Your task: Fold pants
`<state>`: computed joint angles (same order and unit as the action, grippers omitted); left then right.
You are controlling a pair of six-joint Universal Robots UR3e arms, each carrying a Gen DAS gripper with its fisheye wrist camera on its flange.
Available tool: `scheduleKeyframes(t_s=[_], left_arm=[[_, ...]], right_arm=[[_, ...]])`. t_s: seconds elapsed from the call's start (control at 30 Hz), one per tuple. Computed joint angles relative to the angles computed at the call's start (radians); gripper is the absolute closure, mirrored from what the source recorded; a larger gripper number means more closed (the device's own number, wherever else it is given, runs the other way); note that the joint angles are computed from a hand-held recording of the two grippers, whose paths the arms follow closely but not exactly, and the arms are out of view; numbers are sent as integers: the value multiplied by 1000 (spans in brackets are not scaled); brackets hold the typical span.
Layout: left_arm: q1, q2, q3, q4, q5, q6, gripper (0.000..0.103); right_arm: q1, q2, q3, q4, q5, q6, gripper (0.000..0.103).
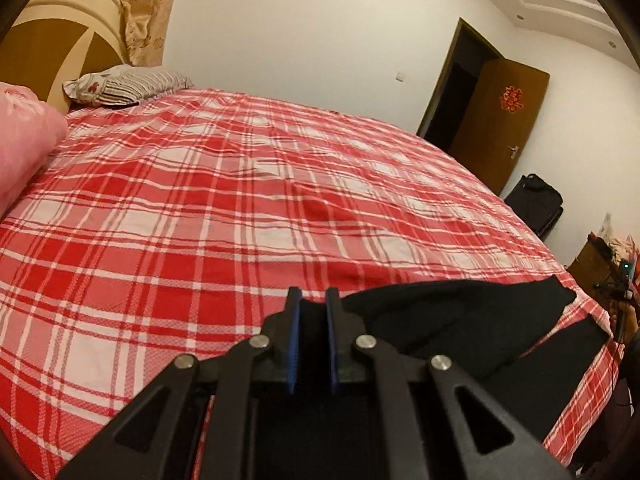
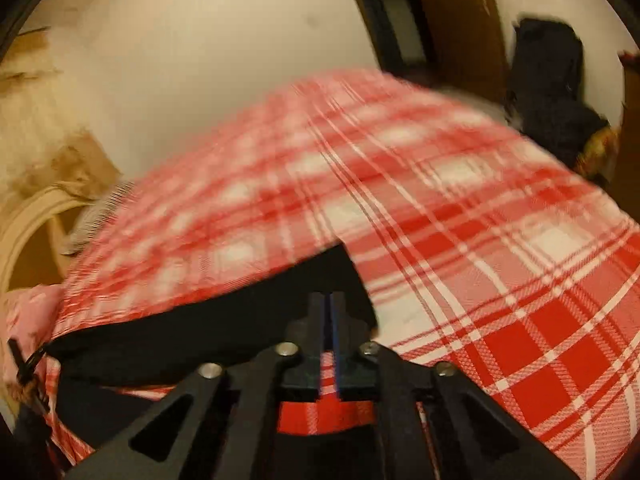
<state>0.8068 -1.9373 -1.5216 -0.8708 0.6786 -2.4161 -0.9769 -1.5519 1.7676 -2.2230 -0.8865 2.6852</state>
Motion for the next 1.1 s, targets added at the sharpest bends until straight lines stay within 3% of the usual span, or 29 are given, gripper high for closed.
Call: scheduleKeyframes(t_s=[0.07, 0.33, 0.43, 0.47, 0.5, 0.63, 0.83, 0.93, 1.1], left_arm=[[-14, -14, 18, 12, 11, -18, 91], [-55, -31, 66, 3, 99, -4, 91], [-69, -40, 84, 8, 123, -13, 91], [-73, -44, 93, 7, 130, -18, 91], [-79, -49, 102, 6, 137, -22, 91], [-74, -53, 121, -3, 106, -42, 91], [22, 37, 37, -71, -36, 28, 91], [84, 102, -24, -169, -110, 129, 91], [195, 224, -116, -471, -190, 453, 91]], right_arm=[[74, 83, -79, -26, -100, 34, 63], [264, 510, -521, -12, -250, 157, 63], [272, 627, -670, 107, -213, 161, 63], [263, 629, -660, 102, -174, 155, 81], [262, 614, -629, 79, -156, 147, 99], [274, 483, -469, -12, -137, 62, 99], [87, 111, -88, -133, 139, -38, 99], [-59, -106, 59, -20, 287, -165, 99], [-294, -359, 117, 540, 424, -587, 99]])
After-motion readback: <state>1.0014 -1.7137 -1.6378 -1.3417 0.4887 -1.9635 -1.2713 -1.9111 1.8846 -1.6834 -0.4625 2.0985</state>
